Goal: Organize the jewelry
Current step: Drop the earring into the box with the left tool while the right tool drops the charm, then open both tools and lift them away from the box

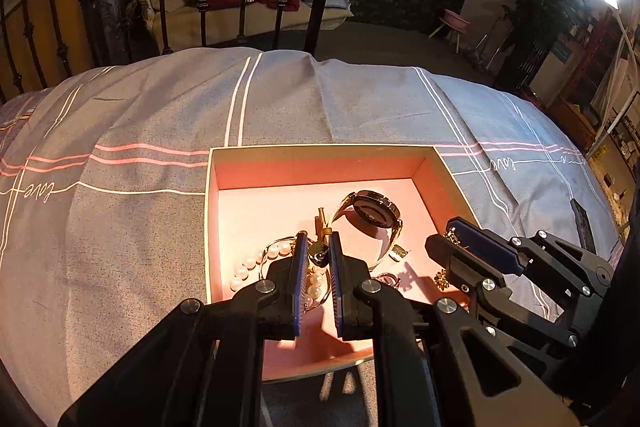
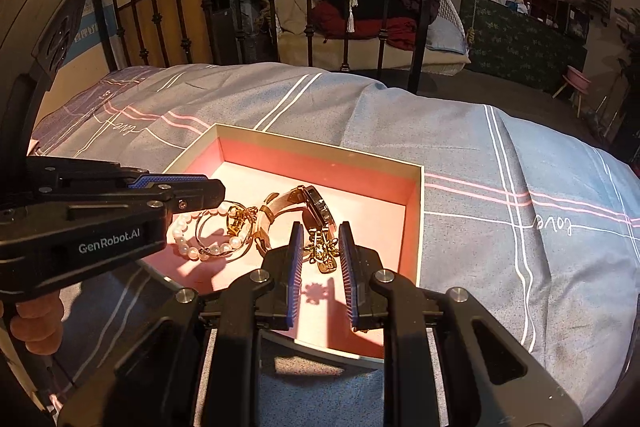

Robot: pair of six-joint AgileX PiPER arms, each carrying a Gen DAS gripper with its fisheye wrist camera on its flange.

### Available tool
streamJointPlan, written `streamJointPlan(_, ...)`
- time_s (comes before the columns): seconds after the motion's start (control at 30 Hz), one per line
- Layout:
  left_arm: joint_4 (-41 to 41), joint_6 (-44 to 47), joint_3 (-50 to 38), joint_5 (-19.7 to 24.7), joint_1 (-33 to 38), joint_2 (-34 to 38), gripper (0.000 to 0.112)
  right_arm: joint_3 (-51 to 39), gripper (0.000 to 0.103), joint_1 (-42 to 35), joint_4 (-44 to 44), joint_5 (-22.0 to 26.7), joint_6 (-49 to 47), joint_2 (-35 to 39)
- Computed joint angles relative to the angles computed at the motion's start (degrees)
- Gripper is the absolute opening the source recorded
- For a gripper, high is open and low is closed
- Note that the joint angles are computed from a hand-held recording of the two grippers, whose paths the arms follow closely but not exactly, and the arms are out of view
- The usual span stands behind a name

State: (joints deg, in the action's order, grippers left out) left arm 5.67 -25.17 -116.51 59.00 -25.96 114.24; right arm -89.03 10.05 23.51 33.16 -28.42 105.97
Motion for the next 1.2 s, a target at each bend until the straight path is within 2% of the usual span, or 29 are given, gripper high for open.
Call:
streamJointPlan(0.6,0.3,-0.7,-4.3,3.8,0.8,4.2,0.010,-2.9,0.019,1.3,-1.9,2.4,0.5,3.2)
streamJointPlan(0.63,0.0,-0.7,-4.2,3.6,0.9,4.1,0.011,-3.2,0.021,1.3,-1.9,3.2,0.3,3.3)
streamJointPlan(0.67,-0.2,-0.9,-4.6,4.1,1.0,4.4,0.016,-3.1,0.033,1.6,-3.1,3.2,1.1,3.2)
streamJointPlan(0.7,0.0,-1.3,-4.9,4.3,1.0,4.5,0.033,-2.2,0.039,1.8,-3.9,2.0,1.5,2.6)
streamJointPlan(0.77,0.7,-2.2,-3.4,2.6,1.0,3.4,0.052,0.2,0.051,2.1,-4.6,-0.4,1.8,1.0)
streamJointPlan(0.87,0.5,-2.5,-3.1,2.6,0.8,2.5,0.061,2.8,0.064,2.1,-4.7,-1.8,1.6,-1.1)
streamJointPlan(0.9,1.3,-3.0,-3.1,2.7,0.4,2.2,0.070,3.6,0.067,2.0,-4.6,-1.9,1.1,-1.8)
streamJointPlan(0.93,2.9,-3.8,-2.2,2.2,-0.3,1.3,0.074,5.4,0.073,2.0,-4.7,-2.9,0.9,-3.1)
streamJointPlan(0.97,4.4,-4.5,-0.2,0.8,-0.9,-0.3,0.078,7.6,0.075,1.8,-3.7,-4.3,0.1,-4.7)
streamJointPlan(1.0,5.0,-4.8,2.3,-0.9,-1.3,-2.3,0.078,9.6,0.077,1.3,-1.4,-4.9,-1.6,-6.3)
streamJointPlan(1.07,7.9,-7.6,8.2,-4.2,-2.6,-7.1,0.079,14.3,0.092,0.3,2.5,-6.7,-4.9,-10.1)
streamJointPlan(1.2,20.1,-18.6,24.2,-11.9,-7.9,-19.6,0.081,27.8,0.093,-0.7,14.8,-15.9,-18.4,-21.3)
